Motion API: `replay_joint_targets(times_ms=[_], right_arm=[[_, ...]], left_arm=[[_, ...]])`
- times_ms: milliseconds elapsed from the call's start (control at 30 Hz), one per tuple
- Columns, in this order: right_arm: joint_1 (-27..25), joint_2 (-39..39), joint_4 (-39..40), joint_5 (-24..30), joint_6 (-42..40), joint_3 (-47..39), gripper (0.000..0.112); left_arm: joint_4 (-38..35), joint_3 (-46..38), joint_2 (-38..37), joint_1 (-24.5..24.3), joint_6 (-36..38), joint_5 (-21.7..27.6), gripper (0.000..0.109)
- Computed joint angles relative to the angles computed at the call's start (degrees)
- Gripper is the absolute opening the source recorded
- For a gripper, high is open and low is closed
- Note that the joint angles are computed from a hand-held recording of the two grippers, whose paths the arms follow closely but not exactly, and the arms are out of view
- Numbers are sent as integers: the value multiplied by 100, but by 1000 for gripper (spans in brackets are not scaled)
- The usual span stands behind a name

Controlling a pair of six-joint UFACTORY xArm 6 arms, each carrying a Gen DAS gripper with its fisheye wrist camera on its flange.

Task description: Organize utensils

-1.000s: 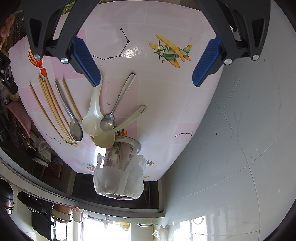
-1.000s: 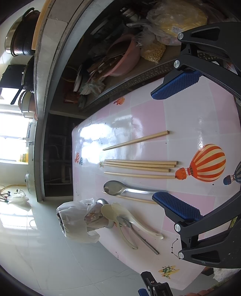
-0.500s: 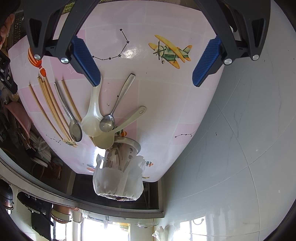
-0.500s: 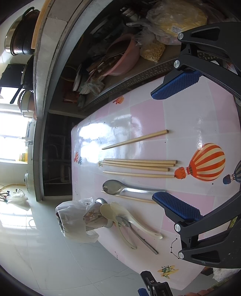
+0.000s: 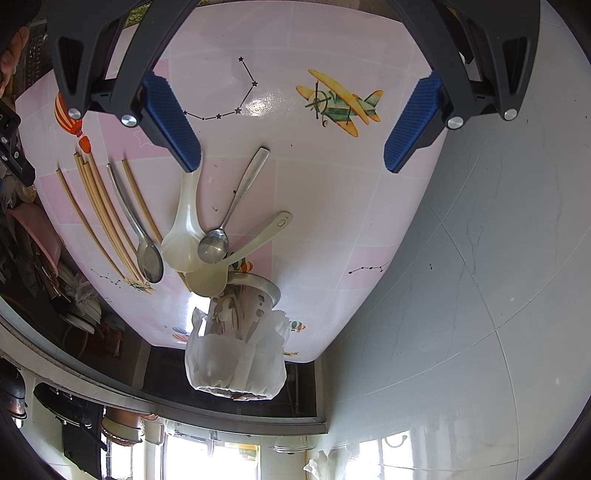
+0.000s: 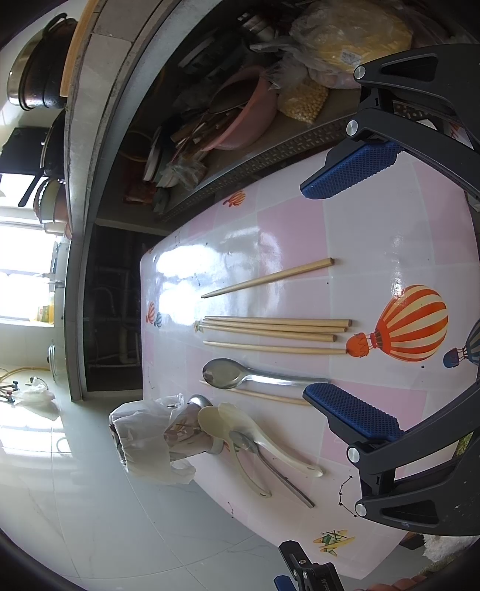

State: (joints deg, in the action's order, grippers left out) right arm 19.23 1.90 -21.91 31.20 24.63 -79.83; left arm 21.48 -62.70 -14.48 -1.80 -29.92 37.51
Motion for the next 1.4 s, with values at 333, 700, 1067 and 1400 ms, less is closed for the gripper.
replay_joint_targets(times_ms=[333,700,1067,1400], right_arm=[[6,-14,6,4,9,23,95],[6,-13,31,22,-17,12,95],[3,6,42,32,-30,-12,95],[-1,31,33,40,-26,-49,95]], left_arm=[[7,24,-17,4,3,-3,97],[20,109,-72,28,9,-35,97],[16,156,-98,55,34,-54,97],[22,67,-9,64,54,10,97]])
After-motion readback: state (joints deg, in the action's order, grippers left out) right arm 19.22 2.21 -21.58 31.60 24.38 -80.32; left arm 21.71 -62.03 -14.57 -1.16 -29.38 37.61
